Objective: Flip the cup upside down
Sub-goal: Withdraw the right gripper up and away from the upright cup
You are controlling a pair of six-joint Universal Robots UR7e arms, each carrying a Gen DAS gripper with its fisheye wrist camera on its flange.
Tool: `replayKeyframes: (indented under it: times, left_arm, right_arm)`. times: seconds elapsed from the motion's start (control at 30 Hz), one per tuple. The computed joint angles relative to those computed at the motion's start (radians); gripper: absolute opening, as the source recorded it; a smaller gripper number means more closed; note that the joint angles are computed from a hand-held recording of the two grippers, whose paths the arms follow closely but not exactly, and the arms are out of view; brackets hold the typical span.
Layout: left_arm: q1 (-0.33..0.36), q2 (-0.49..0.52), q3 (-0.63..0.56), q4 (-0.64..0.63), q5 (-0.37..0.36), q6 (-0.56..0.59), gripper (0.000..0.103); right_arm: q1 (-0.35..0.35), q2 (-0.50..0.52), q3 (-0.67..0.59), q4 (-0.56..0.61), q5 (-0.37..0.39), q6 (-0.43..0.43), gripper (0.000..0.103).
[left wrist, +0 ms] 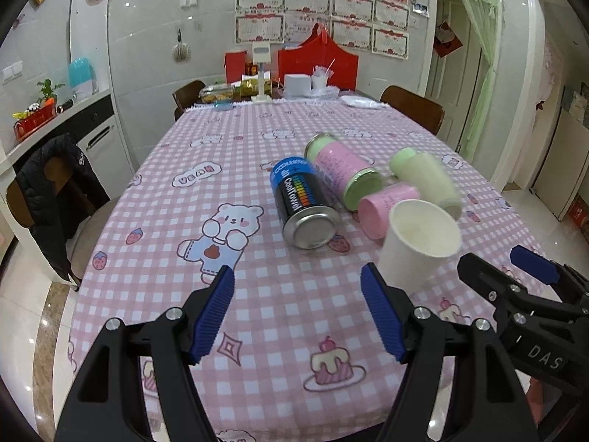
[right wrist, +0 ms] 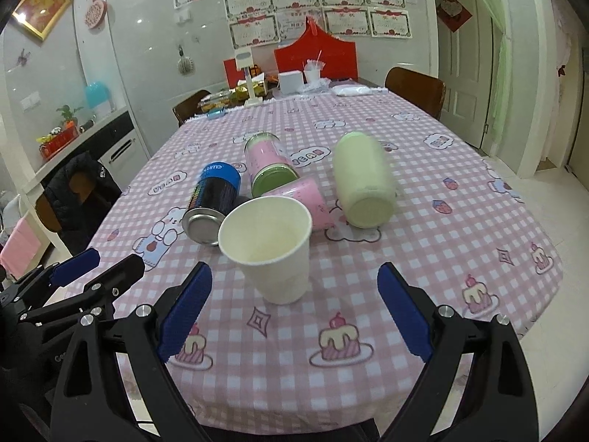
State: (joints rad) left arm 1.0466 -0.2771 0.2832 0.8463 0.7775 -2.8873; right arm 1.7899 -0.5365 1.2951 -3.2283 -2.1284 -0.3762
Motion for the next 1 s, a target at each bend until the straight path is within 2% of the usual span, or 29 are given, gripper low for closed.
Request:
replayKeyframes:
  times: [0.03,0.17,0.47,0.8,1.0]
  left_arm:
    - [-0.008,-0.048,0.096,-0.059,-0.002,0.008,0.070]
    - [-0.037,-0.160,0.319,-0.200,-0.013,0.026,0.070]
    - [-0.110,-0.337,0.654,-0.427,-0.028,0.079,0.071]
    - [-0.192,-0.504,0.937,-0.658,-0.053,0.126,0.072]
    - [-0.228,-0.560,1.032,-0.734,-0.086,0.134,0.073]
  right_arm:
    - [0.002,-0.013,0.023,-0.017,0.003,-0.002,0.088]
    - [0.009,-0.062,0.116,-0.107,0.004,-0.019,0.088]
    - [0.033,-0.160,0.296,-0.286,0.028,-0.058,0.088]
    - [0.060,-0.241,0.453,-0.460,0.079,-0.108,0.089]
    - [0.069,-0.266,0.504,-0.528,0.106,-0.122,0.090]
